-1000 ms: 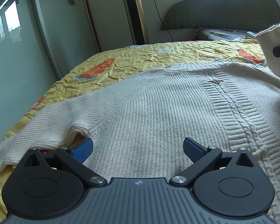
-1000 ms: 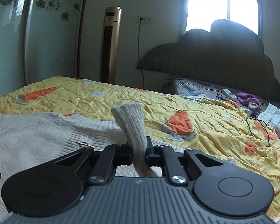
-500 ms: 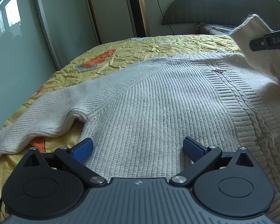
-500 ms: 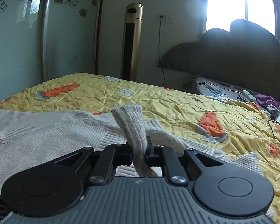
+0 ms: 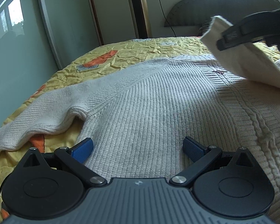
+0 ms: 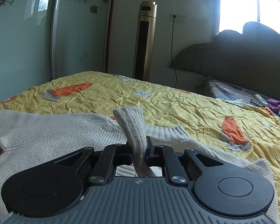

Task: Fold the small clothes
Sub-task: 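Carry the held sleeve across the cardigan body with the right gripper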

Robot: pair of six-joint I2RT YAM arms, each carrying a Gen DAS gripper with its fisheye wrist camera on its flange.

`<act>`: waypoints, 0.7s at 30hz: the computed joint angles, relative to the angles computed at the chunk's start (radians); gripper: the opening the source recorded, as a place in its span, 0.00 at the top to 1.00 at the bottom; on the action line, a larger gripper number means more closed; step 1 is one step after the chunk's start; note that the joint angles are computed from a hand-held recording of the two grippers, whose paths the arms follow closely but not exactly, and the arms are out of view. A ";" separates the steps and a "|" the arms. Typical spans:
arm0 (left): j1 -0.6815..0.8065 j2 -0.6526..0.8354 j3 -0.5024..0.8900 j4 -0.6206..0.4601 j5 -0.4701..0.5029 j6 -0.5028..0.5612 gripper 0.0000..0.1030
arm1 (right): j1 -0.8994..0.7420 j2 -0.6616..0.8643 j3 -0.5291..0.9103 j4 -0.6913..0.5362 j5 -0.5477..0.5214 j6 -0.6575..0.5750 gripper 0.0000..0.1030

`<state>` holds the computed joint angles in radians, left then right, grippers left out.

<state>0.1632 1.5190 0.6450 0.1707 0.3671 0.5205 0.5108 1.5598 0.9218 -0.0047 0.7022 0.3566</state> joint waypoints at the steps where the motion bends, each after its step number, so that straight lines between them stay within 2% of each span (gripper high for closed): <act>1: 0.001 0.000 0.000 0.000 0.001 0.000 0.00 | 0.001 0.018 0.015 0.002 -0.004 -0.002 0.84; 21: 0.010 0.010 0.017 -0.020 0.016 -0.006 0.00 | 0.009 0.283 0.221 0.003 -0.074 -0.058 0.84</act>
<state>0.1734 1.5292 0.6623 0.1504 0.3829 0.5149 0.5194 1.8430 1.1426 -0.0022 0.6284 0.2982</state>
